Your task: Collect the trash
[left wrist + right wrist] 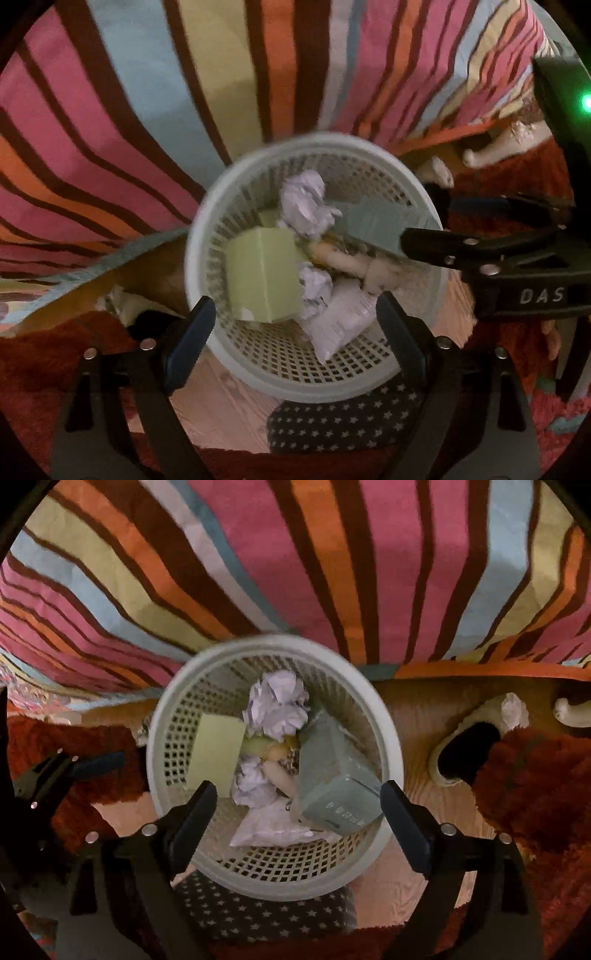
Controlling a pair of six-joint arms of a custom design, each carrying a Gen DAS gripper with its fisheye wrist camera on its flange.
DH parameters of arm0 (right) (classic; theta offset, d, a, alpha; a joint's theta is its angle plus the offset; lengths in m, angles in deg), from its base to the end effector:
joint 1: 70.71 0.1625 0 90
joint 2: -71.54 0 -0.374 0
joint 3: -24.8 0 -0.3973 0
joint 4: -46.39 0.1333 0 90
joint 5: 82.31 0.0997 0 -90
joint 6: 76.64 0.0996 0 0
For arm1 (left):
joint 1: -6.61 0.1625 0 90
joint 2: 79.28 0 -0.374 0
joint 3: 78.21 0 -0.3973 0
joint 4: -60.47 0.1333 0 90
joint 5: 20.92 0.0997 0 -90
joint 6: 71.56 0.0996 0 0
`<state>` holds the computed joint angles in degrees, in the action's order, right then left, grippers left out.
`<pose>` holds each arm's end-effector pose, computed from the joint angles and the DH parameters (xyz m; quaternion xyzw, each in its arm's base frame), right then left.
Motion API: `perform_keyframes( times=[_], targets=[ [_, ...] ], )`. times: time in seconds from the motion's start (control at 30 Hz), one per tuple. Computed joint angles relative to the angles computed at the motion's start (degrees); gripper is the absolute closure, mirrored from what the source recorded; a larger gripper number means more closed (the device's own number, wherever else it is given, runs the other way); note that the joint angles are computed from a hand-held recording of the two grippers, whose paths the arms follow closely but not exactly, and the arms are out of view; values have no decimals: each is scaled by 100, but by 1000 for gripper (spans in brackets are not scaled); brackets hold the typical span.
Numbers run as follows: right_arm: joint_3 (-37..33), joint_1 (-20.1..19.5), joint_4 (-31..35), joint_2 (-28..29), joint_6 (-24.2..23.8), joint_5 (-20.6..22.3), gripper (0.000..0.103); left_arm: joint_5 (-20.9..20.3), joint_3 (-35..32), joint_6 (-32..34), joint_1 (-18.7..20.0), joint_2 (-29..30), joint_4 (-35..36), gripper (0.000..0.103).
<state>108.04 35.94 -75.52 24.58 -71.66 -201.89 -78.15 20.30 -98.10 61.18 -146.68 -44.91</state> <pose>0.2721 -0.6162 0.1068 0.1079 -0.9602 0.0117 0.2575 -0.1704 -0.5625 0.1949 0.1121 0.9445 -0.0313 0.3071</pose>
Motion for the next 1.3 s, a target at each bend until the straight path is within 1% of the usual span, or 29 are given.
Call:
perform_keyframes(
  times=[0.03,0.07,0.1,0.13,0.2,0.3,0.37,0.43,0.5,0.6,0.77,0.9,1.0,1.07,1.2,1.3],
  targets=[
    [51,30,-154,-57,2,-2,17,196,27,-72,-79,-66,-52,17],
    [127,75,-390,-149,-15,-5,15,349,42,-127,-140,-116,-86,17],
    [187,123,-600,-236,-41,-5,10,553,50,-226,-229,-185,-129,17],
    [216,162,-736,-291,-55,-10,8,705,29,-345,-307,-242,-146,17],
    [236,252,-948,-405,-65,-6,8,840,-46,-574,-413,-322,-197,17],
    [244,383,-1181,-580,-78,32,8,980,-58,-666,-578,-457,-536,17],
    [234,470,-1260,-625,-131,-15,8,1137,-86,-666,-686,-494,-608,17],
    [232,560,-1286,-673,-209,-63,8,1290,-174,-715,-793,-495,-530,17],
    [210,622,-1226,-693,-298,-76,8,1346,-233,-767,-859,-497,-519,17],
    [281,671,-1329,-732,-447,-178,8,1407,-276,-767,-935,-516,-611,17],
    [336,694,-1383,-808,-487,-230,8,1803,-350,-819,-1075,-461,-405,17],
    [358,697,-1473,-819,-454,-318,8,1713,-375,-697,-1092,-465,-521,17],
    [354,712,-1473,-823,-419,-393,8,1909,-411,-738,-1143,-416,-357,17],
    [356,720,-1487,-816,-417,-449,8,1992,-382,-679,-1171,-420,-390,17],
    [317,724,-1443,-771,-415,-482,8,1920,-376,-630,-1155,-435,-487,17],
    [290,735,-1408,-744,-426,-504,8,1942,-387,-657,-1148,-430,-462,17]
  ],
)
